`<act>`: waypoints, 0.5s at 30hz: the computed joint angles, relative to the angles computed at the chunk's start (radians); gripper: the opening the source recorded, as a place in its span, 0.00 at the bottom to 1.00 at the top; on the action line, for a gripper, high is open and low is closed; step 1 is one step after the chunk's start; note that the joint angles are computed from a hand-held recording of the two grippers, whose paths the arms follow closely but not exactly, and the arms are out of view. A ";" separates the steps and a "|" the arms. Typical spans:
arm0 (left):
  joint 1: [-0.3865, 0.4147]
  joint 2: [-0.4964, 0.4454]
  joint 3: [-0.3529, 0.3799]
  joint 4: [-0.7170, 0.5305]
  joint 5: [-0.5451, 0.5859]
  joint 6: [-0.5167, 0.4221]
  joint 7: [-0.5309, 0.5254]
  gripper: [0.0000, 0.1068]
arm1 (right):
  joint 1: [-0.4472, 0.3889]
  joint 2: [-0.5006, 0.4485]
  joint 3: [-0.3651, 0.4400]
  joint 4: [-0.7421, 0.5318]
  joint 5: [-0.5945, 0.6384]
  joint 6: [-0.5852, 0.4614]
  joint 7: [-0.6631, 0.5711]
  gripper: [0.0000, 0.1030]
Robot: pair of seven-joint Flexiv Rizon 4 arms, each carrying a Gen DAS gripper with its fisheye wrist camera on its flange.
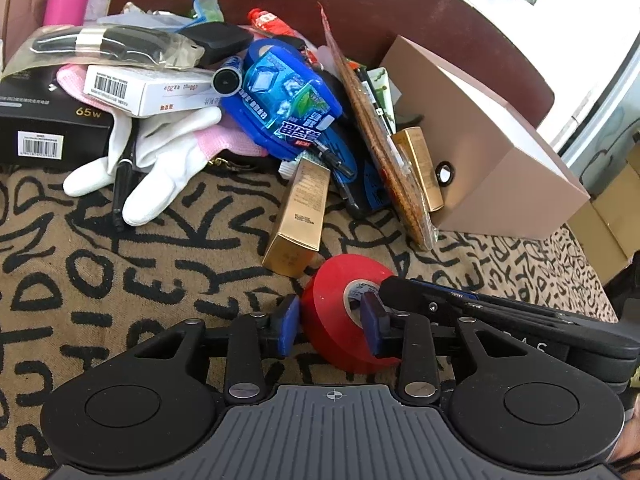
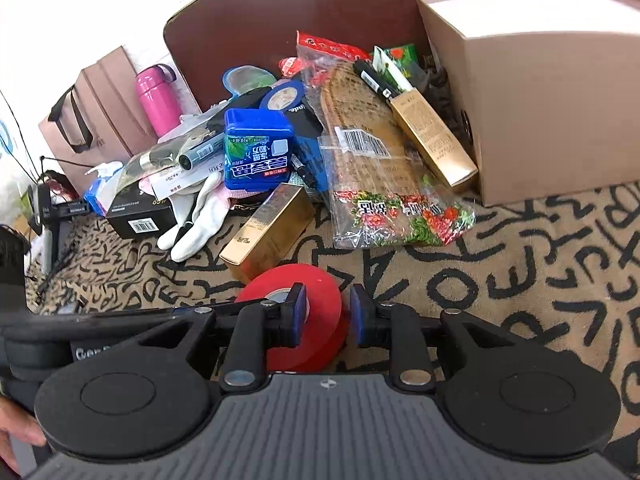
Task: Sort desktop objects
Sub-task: 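Pull the red tape roll out of the pile with the left gripper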
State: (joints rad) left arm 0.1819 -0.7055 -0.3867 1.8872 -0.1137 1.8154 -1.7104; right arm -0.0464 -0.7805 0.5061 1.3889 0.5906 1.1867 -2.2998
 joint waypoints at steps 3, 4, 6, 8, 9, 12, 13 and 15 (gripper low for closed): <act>-0.034 0.017 0.033 0.001 -0.010 -0.012 0.003 0.40 | -0.017 0.005 0.011 0.007 0.005 -0.025 -0.025 0.27; -0.040 0.019 0.039 0.005 -0.012 -0.008 0.002 0.40 | -0.020 0.008 0.012 0.009 0.009 -0.030 -0.032 0.27; -0.057 0.016 0.053 0.005 -0.021 0.010 -0.008 0.39 | -0.015 0.010 0.004 0.009 0.017 -0.032 -0.027 0.27; -0.052 0.008 0.045 0.005 -0.025 0.024 -0.025 0.40 | -0.008 0.005 -0.004 -0.005 0.018 -0.049 -0.014 0.27; -0.053 0.008 0.047 0.004 -0.023 0.022 -0.028 0.40 | -0.006 0.003 -0.008 -0.010 0.017 -0.057 -0.014 0.28; -0.114 0.036 0.115 0.005 -0.041 0.001 -0.029 0.28 | -0.002 0.026 -0.013 0.018 0.022 -0.032 -0.036 0.25; -0.117 0.044 0.116 0.012 -0.046 -0.004 -0.032 0.28 | -0.007 0.035 -0.011 0.028 0.028 -0.034 -0.034 0.25; -0.134 0.057 0.126 0.026 -0.056 -0.005 -0.041 0.28 | -0.021 0.049 -0.003 0.048 0.046 -0.027 -0.048 0.25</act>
State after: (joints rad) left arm 0.0481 -0.6483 -0.2603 1.9130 -0.1694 1.8104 -1.7511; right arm -0.0678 -0.7317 0.5033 1.4368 0.6369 1.1597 -2.3481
